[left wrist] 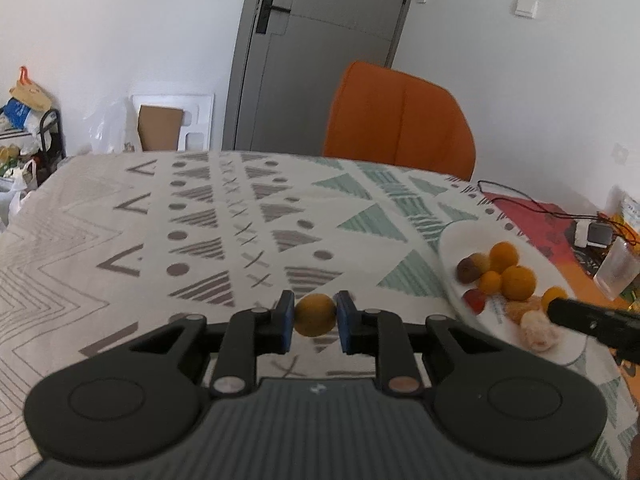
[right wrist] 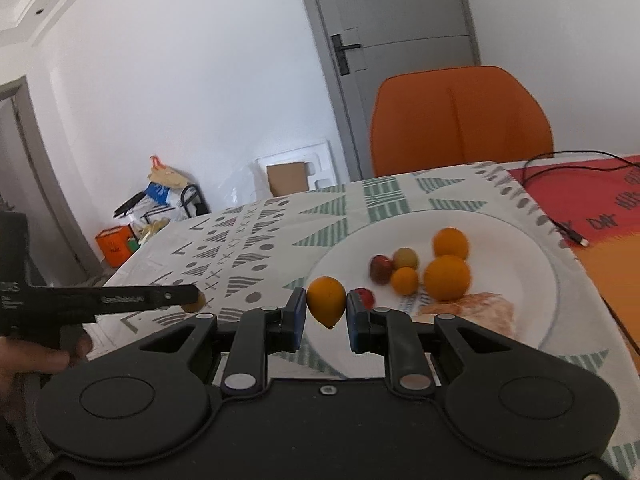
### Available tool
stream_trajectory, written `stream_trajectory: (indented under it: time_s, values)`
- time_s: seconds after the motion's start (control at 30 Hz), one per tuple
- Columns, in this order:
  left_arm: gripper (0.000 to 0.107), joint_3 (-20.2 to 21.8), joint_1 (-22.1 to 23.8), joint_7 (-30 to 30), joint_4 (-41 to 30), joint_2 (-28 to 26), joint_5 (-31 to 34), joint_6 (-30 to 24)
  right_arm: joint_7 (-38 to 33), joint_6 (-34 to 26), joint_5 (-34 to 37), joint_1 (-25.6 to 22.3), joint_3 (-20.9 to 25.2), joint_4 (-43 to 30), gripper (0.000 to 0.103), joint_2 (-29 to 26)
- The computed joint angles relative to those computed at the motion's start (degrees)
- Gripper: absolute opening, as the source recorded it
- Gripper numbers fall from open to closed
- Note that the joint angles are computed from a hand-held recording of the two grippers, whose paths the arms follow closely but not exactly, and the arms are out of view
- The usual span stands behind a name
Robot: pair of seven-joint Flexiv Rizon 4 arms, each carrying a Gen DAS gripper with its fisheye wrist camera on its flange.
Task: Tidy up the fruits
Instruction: 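Carry both apricots onto the plate and open both grippers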
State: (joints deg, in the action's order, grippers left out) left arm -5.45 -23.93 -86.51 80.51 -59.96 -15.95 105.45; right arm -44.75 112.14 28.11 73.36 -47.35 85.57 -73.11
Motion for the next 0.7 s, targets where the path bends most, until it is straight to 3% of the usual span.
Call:
stream_trajectory:
  time_s: [0.27,0.7]
  values:
    - [0.021,0.16,-2.03,1.26,-1.79,0.12,0.64,0.56,0.31,2.01,4.02,0.07,0.51,2.48,0.02,-0.4]
    - [0.021,-3.47,-2.86,4.77,-8.58,-2.91,3.04,-3.18,-1.49,3.16,9.87,-0.6,1.4,4.32,0.02,-0.46]
